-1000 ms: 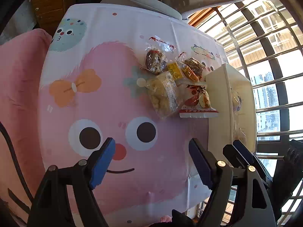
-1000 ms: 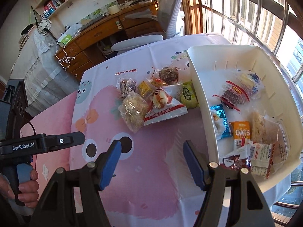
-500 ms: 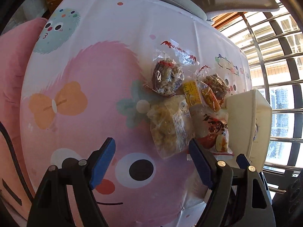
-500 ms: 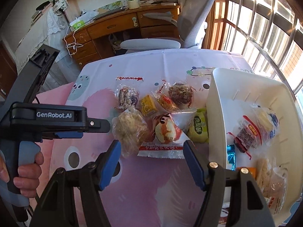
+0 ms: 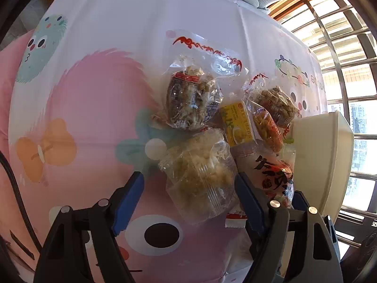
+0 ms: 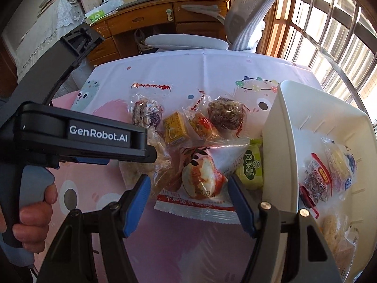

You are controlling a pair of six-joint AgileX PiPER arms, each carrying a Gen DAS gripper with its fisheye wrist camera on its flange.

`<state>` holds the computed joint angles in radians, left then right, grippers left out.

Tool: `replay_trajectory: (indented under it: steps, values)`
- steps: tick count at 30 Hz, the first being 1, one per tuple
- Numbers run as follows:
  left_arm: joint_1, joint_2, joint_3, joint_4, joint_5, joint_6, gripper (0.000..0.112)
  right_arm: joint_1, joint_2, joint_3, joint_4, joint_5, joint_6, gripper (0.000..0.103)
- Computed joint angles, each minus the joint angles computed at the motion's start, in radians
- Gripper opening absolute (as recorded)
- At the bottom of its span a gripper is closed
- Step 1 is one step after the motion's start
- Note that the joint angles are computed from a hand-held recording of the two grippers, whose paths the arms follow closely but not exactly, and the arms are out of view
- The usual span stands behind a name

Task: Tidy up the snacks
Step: 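Grasp the clear cracker bag with left tool while right tool grasps red-white cartoon bag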

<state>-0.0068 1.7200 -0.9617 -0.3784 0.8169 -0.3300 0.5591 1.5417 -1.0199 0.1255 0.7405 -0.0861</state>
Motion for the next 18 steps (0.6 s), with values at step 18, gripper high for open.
replay_trajectory:
  steps: [18]
  values:
    - [-0.042, 0.104, -0.100, -0.012, -0.016, -0.046, 0.043, 0.062, 0.070, -0.024, -0.130, -0.001, 0.068, 0.051]
